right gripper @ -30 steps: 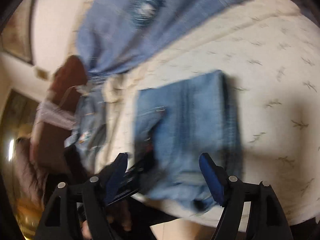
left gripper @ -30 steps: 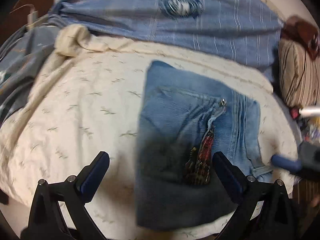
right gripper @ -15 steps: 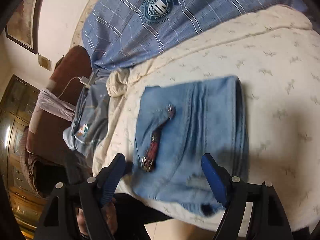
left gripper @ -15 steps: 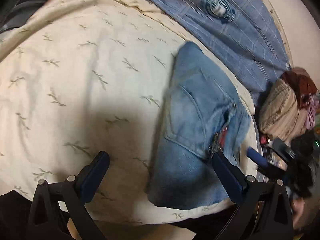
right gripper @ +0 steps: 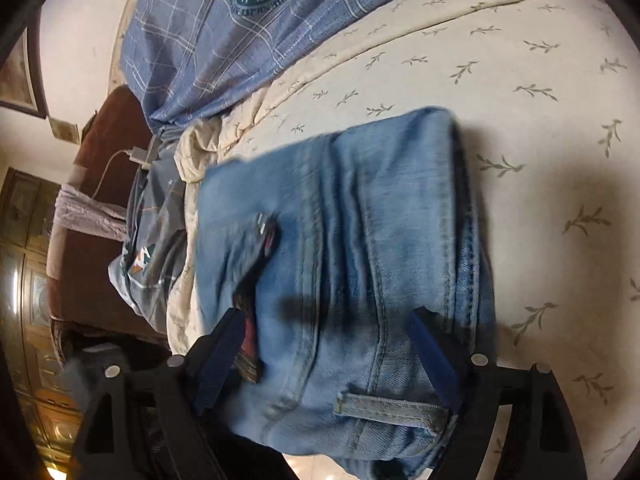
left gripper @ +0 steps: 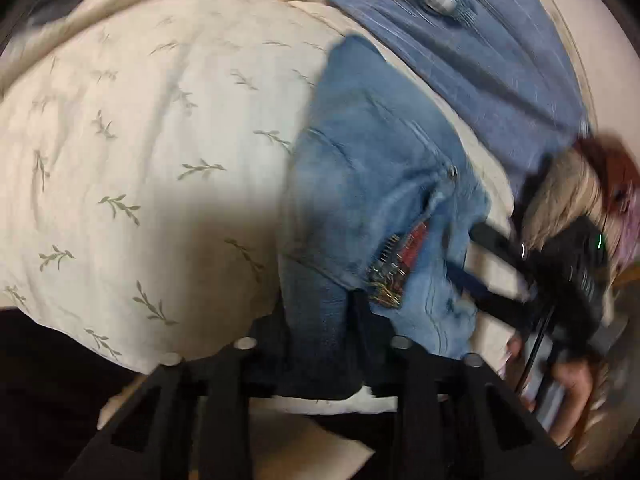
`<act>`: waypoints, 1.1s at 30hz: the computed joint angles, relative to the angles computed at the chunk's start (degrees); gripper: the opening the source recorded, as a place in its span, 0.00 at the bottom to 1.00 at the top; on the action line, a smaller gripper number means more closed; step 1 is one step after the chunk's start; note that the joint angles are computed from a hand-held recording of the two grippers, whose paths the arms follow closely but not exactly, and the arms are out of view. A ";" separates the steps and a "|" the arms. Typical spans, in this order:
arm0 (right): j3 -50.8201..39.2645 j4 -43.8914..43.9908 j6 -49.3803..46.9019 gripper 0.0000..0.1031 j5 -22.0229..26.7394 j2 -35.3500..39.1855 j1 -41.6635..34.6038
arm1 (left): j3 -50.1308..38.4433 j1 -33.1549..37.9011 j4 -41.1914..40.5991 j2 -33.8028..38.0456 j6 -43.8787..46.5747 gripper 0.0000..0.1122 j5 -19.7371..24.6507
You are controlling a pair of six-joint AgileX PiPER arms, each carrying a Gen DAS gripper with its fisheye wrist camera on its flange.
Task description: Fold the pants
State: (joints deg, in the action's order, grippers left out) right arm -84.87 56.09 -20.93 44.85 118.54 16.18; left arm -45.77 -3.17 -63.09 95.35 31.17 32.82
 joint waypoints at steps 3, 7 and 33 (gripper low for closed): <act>-0.72 -2.77 1.04 0.84 0.61 -0.12 0.30 | -0.54 1.21 2.11 -3.06 -0.34 0.57 -0.97; 4.05 3.99 -4.26 0.84 -0.20 -3.35 -1.20 | -1.10 1.42 4.83 -7.61 0.69 0.85 -7.49; 7.82 3.46 -3.84 0.22 -2.94 -9.52 -2.37 | -16.03 -2.55 22.89 -0.21 -7.68 0.23 -2.10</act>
